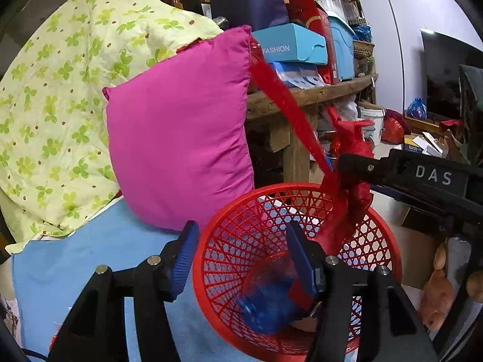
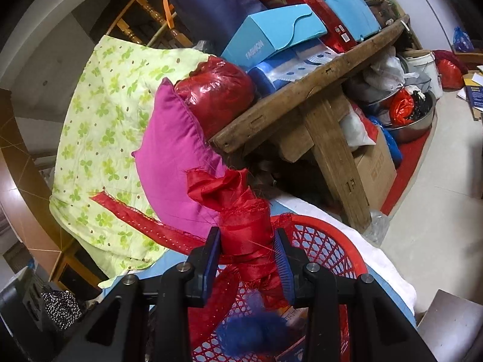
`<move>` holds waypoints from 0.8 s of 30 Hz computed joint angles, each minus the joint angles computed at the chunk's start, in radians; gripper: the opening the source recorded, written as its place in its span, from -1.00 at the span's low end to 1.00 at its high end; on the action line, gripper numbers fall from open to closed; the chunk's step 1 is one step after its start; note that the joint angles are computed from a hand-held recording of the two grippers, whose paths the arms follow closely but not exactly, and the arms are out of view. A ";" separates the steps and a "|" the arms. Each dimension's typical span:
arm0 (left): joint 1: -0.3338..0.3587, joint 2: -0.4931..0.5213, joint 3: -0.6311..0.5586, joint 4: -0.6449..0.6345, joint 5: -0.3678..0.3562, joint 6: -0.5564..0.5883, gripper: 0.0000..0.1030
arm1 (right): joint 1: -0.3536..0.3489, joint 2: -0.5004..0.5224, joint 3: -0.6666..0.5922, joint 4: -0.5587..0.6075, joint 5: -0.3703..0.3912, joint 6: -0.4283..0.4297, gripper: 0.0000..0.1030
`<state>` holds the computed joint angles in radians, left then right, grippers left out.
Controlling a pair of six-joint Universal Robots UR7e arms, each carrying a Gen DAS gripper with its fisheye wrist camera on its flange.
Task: Collect trash
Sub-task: 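Open both grippers over the basket to drop the ribbon and blue bag, then bring both tools back down to the remaining trash on the blanket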
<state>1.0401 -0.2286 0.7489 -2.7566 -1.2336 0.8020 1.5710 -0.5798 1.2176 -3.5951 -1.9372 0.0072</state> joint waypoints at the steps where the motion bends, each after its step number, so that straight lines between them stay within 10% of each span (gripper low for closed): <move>1: 0.000 -0.004 0.006 -0.005 0.003 0.002 0.19 | 0.001 0.001 -0.001 0.002 0.001 0.001 -0.20; 4: 0.003 -0.024 0.038 -0.043 0.013 0.015 0.21 | 0.004 0.006 -0.004 -0.012 0.006 0.013 0.26; 24: 0.080 -0.158 0.163 -0.213 0.147 0.035 0.27 | 0.119 0.202 -0.237 -0.008 0.027 -0.209 0.26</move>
